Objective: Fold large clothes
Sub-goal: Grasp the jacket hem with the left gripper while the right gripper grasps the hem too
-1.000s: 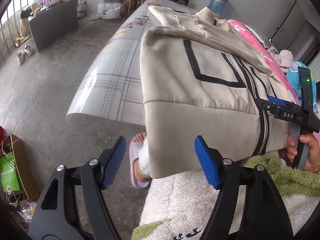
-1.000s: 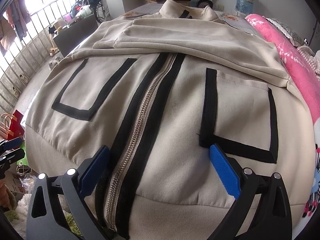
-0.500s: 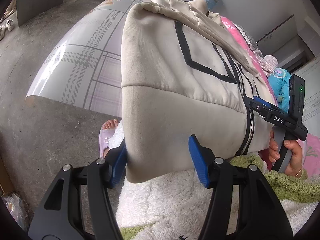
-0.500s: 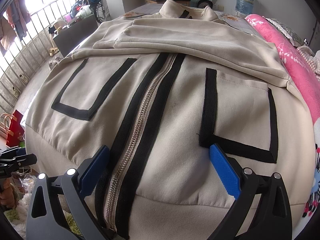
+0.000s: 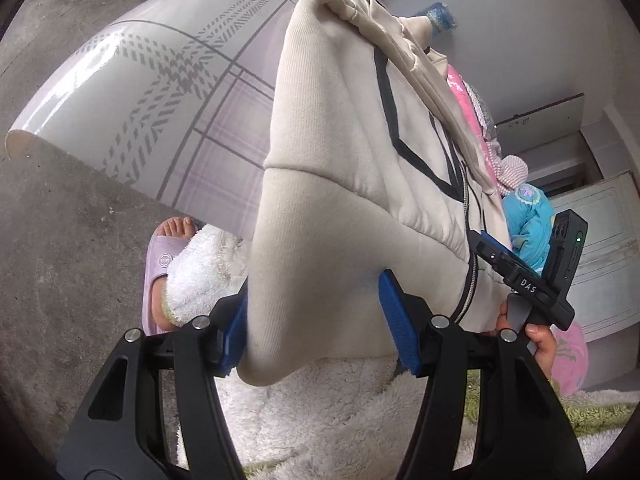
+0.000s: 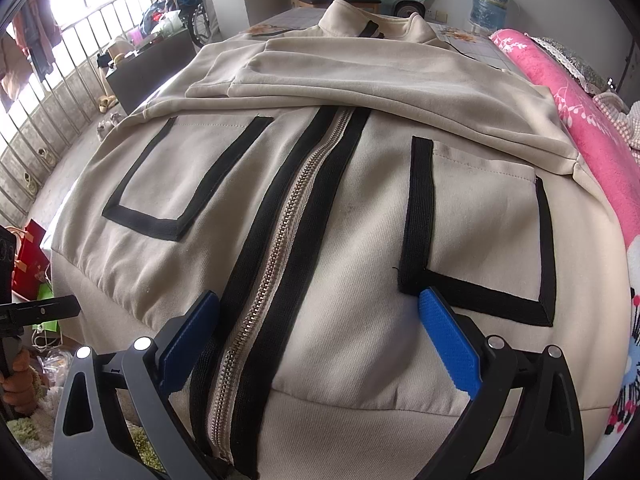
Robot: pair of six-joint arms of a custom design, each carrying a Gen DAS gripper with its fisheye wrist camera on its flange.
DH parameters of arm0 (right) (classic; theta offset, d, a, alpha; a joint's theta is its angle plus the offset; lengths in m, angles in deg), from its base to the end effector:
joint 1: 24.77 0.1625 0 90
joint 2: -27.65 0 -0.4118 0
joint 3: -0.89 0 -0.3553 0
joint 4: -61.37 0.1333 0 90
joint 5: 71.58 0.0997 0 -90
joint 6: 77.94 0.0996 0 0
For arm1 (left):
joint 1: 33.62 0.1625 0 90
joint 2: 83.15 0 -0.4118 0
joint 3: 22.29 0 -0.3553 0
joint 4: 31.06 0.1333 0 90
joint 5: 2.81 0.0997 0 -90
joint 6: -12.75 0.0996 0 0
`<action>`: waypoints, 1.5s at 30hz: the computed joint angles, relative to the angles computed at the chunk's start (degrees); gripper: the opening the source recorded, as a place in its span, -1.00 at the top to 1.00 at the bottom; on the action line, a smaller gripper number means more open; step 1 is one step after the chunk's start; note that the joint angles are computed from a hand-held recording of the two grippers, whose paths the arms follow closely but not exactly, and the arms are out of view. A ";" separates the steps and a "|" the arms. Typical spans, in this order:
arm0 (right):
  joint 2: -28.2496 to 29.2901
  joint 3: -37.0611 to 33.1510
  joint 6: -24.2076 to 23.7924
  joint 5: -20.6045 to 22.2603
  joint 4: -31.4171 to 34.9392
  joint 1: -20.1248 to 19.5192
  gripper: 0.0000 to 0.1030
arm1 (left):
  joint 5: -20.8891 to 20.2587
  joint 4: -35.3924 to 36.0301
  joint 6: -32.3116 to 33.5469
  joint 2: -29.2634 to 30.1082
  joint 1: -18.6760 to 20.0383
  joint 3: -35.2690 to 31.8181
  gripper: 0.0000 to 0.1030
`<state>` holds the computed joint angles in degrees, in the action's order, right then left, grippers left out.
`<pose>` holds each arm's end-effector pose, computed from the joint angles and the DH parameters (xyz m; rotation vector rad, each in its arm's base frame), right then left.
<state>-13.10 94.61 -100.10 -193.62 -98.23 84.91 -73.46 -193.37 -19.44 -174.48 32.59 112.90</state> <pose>0.2932 -0.5808 0.0953 0.8122 -2.4250 0.3575 -0.0007 -0.4139 0.2929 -0.3427 2.9284 -0.8951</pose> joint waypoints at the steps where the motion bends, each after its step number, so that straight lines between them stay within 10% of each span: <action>1: 0.00 0.02 -0.01 0.02 0.00 0.00 -0.88 | 0.27 0.15 0.27 -0.46 -0.68 0.25 -0.06; 22: -0.25 -0.19 -0.34 0.54 0.33 -0.15 -0.88 | 21.67 27.49 -3.87 -2.58 -15.85 -5.63 0.83; 33: -5.09 1.21 4.66 3.83 5.35 -1.64 -0.88 | 32.28 50.44 -12.32 4.31 -19.41 -11.77 0.86; 45: -15.82 8.60 8.91 -7.47 9.35 -3.57 -0.88 | 34.89 55.63 -13.12 7.03 -19.98 -13.18 0.86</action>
<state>-28.92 103.21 -91.18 -201.09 -88.87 81.34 -38.57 -137.74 -32.56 -167.45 12.61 99.72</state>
